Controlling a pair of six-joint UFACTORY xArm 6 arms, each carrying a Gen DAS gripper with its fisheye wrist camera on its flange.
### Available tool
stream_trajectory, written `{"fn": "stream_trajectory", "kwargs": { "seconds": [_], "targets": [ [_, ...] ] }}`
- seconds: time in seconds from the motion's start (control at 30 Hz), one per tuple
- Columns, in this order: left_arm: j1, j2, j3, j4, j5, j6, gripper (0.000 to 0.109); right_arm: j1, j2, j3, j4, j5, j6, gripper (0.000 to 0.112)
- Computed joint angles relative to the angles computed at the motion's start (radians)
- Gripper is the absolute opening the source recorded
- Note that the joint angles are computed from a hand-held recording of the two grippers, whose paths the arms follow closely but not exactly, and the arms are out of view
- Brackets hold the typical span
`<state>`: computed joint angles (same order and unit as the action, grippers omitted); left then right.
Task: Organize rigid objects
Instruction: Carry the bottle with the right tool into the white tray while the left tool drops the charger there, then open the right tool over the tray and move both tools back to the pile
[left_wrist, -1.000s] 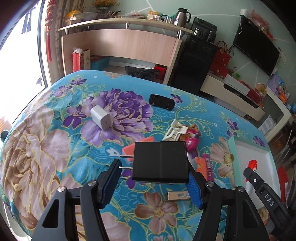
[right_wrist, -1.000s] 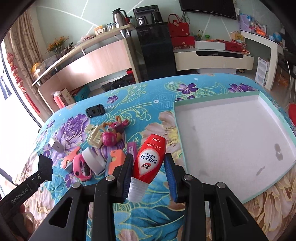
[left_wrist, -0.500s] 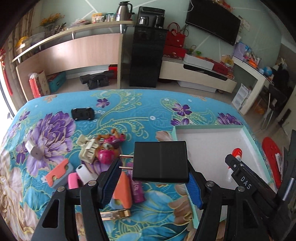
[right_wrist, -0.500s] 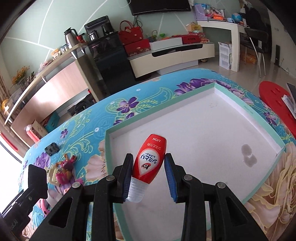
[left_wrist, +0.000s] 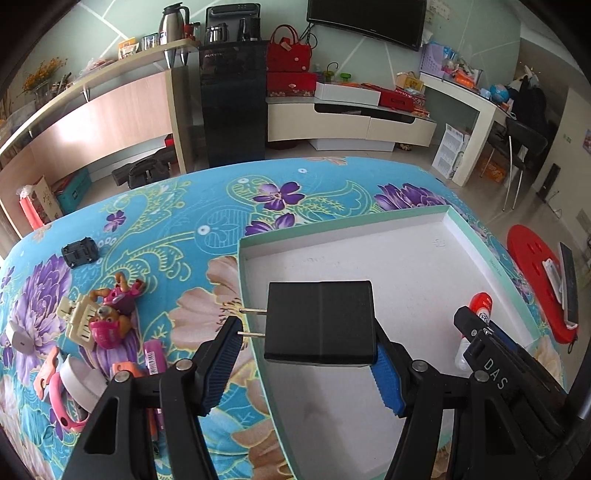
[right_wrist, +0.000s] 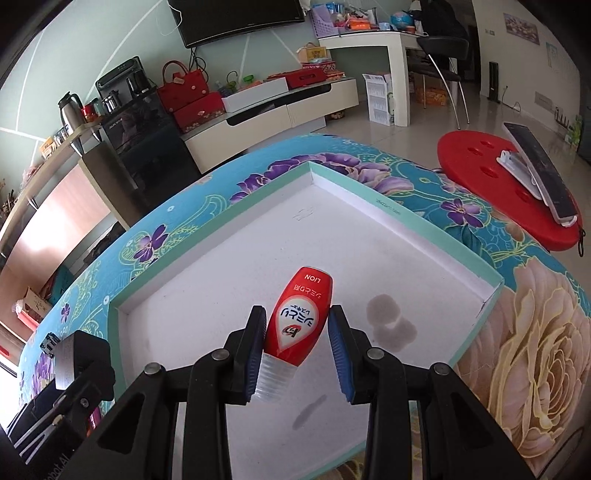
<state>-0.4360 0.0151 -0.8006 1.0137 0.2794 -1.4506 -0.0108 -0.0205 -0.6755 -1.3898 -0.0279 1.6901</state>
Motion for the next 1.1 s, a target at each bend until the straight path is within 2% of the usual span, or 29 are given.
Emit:
{"fn": "stream_trajectory", "kwargs": {
  "seconds": [0.23, 0.33, 0.4, 0.47, 0.57, 0.67, 0.73, 0.77, 0.8, 0.93, 1.03, 1.1],
  "targets": [
    [-0.018, 0.068, -0.046, -0.03, 0.004, 0.016, 0.069, -0.035, 0.003, 0.031, 0.122, -0.017, -0.114, 0.036],
    [-0.024, 0.082, -0.052, -0.054, 0.008, 0.036, 0.071, -0.037, 0.002, 0.054, 0.239, -0.026, -0.221, 0.036],
    [-0.025, 0.078, -0.05, -0.046, 0.013, 0.029, 0.083, -0.03, -0.009, 0.066, 0.292, -0.016, -0.272, 0.037],
    [-0.023, 0.07, -0.045, -0.023, 0.012, 0.004, 0.088, -0.026, -0.028, 0.075, 0.306, 0.001, -0.285, 0.037],
    [-0.017, 0.058, -0.036, -0.031, 0.012, 0.002, 0.088, -0.032, -0.047, 0.081, 0.293, 0.009, -0.274, 0.037],
    [-0.013, 0.036, -0.019, -0.028, 0.024, -0.006, 0.091, -0.032, -0.068, 0.101, 0.353, 0.012, -0.331, 0.038],
    [-0.007, 0.013, -0.003, -0.005, 0.039, -0.035, 0.099, -0.029, -0.081, 0.115, 0.413, 0.018, -0.388, 0.05],
    [-0.004, -0.001, 0.006, 0.008, 0.051, -0.054, 0.103, -0.028, -0.085, 0.119, 0.432, 0.019, -0.406, 0.063],
    [-0.001, -0.016, 0.016, 0.02, 0.064, -0.072, 0.103, -0.027, -0.088, 0.123, 0.449, 0.017, -0.423, 0.07],
    [0.021, -0.077, 0.064, 0.033, 0.114, -0.109, 0.103, 0.001, -0.081, 0.129, 0.566, 0.015, -0.551, 0.07],
    [0.04, -0.126, 0.105, 0.042, 0.153, -0.134, 0.103, 0.023, -0.076, 0.126, 0.591, 0.016, -0.596, 0.072],
    [0.058, -0.164, 0.138, 0.043, 0.163, -0.148, 0.103, 0.033, -0.073, 0.117, 0.558, 0.019, -0.576, 0.084]
  ]
}}
